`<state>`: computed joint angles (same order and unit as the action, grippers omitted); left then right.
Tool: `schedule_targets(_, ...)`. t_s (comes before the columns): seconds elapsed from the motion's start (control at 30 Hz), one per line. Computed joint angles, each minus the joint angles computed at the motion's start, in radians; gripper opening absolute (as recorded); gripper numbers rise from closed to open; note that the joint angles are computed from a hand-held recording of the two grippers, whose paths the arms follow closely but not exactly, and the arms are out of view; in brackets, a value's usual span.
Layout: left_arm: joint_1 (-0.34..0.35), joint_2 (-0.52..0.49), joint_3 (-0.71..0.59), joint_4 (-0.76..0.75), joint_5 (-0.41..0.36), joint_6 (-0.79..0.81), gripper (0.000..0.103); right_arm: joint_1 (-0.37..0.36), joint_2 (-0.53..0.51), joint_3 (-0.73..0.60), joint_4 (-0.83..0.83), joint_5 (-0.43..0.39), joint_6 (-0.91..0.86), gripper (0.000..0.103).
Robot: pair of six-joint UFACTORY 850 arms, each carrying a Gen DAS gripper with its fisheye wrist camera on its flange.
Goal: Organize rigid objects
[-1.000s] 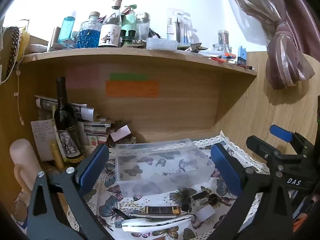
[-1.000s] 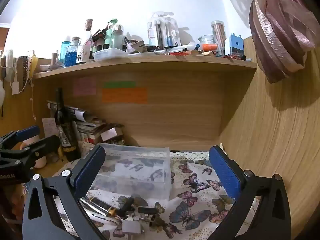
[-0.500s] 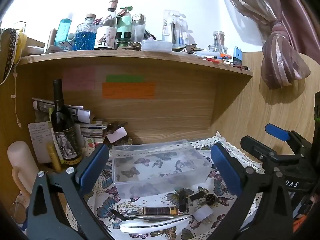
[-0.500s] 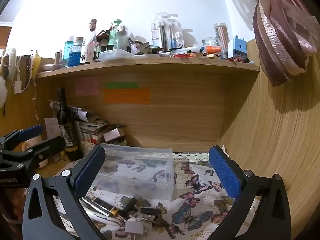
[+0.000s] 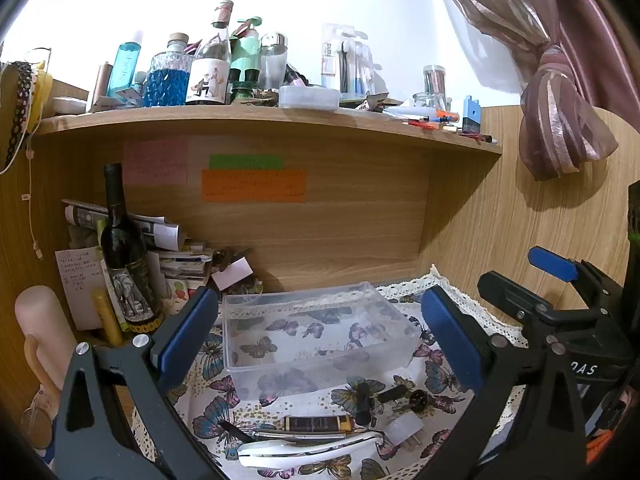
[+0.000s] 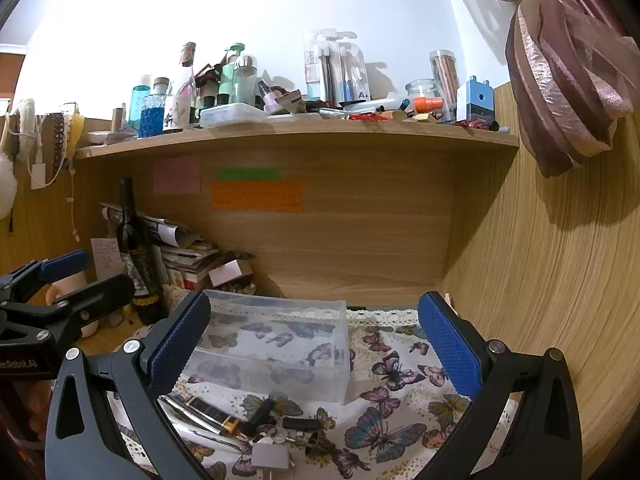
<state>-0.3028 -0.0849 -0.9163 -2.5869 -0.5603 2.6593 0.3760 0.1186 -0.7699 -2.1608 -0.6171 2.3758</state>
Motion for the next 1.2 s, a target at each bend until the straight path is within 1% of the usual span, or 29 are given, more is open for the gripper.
schedule_targets(0.63, 0.002, 0.012, 0.011, -0.017, -0.017, 0.011, 0.103, 0.01, 0.007, 0.001, 0.003, -0.011, -0.007, 0.103)
schedule_targets(1.2, 0.0, 0.015, 0.015, -0.021, -0.016, 0.012, 0.103, 0.016, 0.009, 0.0, 0.008, -0.017, -0.011, 0.103)
